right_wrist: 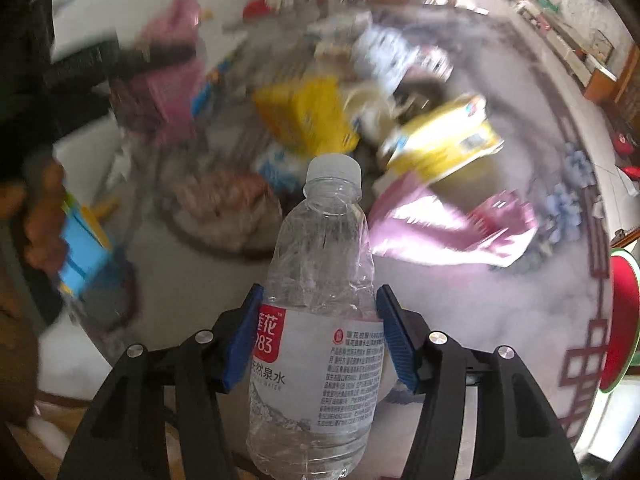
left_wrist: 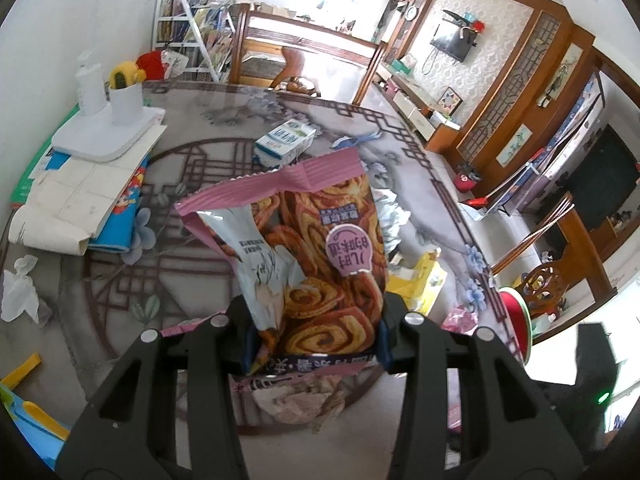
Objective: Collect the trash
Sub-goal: 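Lift the pink bag and water bottle and carry them toward the red bin, then open both grippers over the red bin to drop the items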
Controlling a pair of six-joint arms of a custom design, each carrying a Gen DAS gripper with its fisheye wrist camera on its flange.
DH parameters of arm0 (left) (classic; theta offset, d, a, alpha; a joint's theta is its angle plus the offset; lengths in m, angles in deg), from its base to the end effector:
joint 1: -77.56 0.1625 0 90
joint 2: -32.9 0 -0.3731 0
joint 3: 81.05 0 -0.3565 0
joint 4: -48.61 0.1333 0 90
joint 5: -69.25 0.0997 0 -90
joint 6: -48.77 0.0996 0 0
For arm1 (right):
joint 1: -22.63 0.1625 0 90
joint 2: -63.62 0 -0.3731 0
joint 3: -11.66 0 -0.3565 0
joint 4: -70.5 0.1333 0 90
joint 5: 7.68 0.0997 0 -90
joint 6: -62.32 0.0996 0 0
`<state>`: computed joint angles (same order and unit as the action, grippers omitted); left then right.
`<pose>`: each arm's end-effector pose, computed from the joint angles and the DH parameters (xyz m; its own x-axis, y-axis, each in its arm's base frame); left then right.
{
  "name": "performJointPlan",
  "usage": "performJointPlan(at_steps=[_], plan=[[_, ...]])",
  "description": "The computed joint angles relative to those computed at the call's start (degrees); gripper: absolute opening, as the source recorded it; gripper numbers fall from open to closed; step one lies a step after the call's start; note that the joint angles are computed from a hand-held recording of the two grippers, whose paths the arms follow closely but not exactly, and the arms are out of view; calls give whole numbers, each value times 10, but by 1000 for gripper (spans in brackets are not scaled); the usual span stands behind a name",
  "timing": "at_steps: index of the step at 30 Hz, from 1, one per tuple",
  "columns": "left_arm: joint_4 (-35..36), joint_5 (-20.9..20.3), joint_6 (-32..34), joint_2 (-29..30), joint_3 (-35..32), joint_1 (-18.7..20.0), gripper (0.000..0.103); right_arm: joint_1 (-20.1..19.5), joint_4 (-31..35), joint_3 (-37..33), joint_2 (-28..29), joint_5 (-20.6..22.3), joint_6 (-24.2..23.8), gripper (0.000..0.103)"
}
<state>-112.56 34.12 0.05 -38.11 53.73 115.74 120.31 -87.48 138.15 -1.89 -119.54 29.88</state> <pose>-0.1701 -0.4069 0.1515 -0.8751 -0.2052 -0.4383 0.1848 0.6954 -0.6945 0.1539 -0.4210 0.1107 -0.7102 -0.5944 0.3773 -0.6086 0.7877 0.0954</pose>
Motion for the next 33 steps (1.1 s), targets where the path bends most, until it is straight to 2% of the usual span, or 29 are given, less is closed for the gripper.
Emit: performJointPlan(at_steps=[5, 9, 18, 24, 33], plan=[[-43, -14, 40, 43, -33, -1, 42, -7, -24, -4, -43, 34, 23, 55], [-73, -38, 70, 85, -64, 0, 42, -24, -42, -12, -68, 38, 32, 56], [-99, -111, 122, 207, -166, 0, 42, -113, -47, -33, -127, 38, 63, 56], [-83, -167, 167, 306, -274, 4, 42, -179, -24, -56, -168, 58, 66, 56], [2, -275, 231, 481, -508, 21, 42, -278, 8, -127, -194, 95, 74, 56]])
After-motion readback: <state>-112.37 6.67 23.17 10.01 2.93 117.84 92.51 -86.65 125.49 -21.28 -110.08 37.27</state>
